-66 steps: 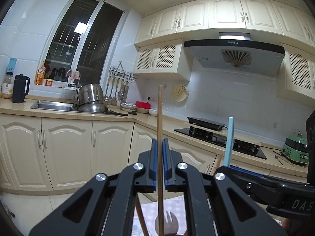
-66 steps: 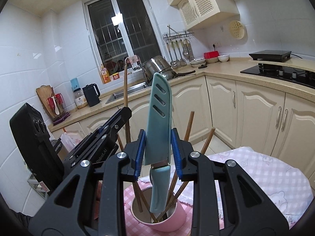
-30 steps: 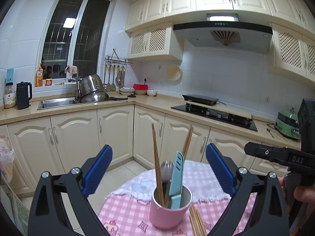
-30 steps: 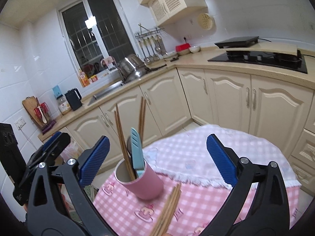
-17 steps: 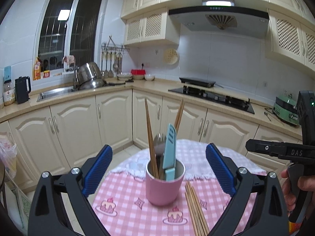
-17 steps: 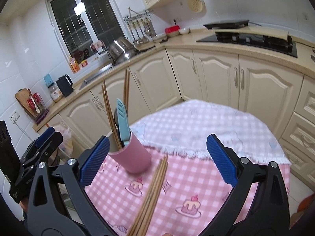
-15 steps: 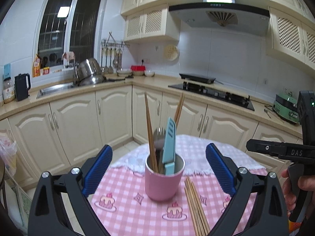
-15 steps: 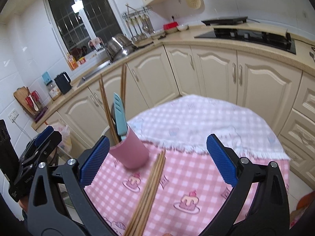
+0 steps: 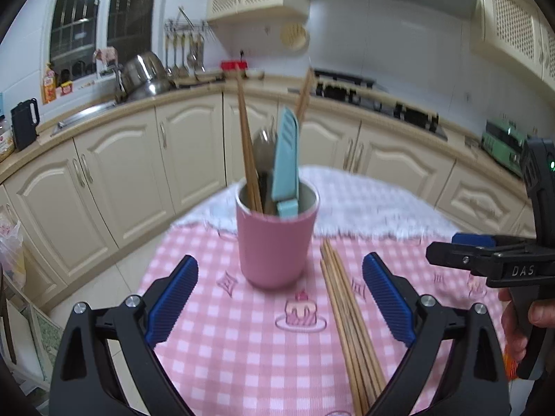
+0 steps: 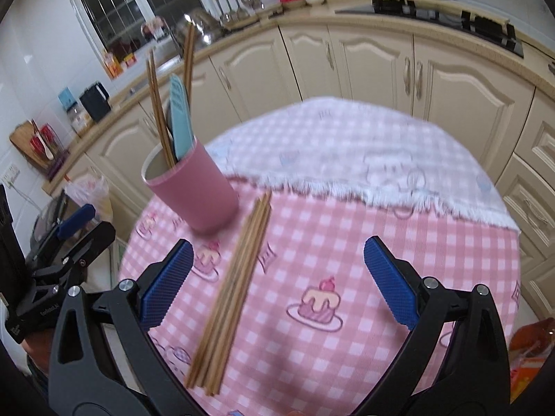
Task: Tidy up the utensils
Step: 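Move both tools back down over the remaining chopstick bundle, then grasp a single chopstick with the left tool while the right tool grasps another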
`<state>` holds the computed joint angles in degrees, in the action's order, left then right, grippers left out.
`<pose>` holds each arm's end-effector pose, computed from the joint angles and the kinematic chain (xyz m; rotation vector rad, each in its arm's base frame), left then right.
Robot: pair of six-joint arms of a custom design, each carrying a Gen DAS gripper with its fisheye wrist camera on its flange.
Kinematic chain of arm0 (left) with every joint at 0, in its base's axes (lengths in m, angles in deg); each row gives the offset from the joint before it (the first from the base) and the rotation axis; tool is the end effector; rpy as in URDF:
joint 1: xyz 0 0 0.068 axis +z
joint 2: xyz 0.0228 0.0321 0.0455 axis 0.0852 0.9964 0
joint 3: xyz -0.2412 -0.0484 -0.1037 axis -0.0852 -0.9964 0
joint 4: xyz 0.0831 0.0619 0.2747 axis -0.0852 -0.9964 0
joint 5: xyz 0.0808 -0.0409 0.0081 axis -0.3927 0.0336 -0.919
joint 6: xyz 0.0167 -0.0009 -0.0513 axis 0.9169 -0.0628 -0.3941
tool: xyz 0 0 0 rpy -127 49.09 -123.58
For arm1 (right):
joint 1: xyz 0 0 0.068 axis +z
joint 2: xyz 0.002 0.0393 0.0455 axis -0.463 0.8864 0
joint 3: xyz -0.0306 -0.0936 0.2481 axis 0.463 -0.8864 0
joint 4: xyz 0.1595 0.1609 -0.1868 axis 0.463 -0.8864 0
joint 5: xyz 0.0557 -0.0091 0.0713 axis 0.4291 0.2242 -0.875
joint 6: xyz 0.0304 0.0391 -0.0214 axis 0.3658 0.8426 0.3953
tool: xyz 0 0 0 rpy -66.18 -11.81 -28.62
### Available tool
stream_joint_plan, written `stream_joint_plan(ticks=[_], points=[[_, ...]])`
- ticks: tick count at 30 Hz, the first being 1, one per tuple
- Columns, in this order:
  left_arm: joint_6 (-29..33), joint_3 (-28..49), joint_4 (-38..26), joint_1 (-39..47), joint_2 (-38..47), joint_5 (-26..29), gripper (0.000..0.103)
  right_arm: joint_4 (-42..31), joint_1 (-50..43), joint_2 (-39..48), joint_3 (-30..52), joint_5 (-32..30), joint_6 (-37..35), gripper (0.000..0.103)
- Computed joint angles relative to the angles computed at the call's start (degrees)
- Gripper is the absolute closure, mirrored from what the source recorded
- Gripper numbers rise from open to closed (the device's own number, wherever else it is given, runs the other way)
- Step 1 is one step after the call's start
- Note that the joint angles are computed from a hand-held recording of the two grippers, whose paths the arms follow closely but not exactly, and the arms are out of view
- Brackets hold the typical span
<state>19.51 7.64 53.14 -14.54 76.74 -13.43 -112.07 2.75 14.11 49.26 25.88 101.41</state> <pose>0.2229 -0.0693 0.2767 -0.0576 2.2292 -0.0512 0.3158 0.1915 0.2618 -0.3801 2.4436 0.5621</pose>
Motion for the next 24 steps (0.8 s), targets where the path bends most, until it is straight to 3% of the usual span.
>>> stream_joint_plan(ticks=[24], points=[[-1.4,-1.2,1.5,-1.7,17.7,4.2,0.009,-0.7,-2.3,2.1,-4.3,-1.8,-0.5,0.006]])
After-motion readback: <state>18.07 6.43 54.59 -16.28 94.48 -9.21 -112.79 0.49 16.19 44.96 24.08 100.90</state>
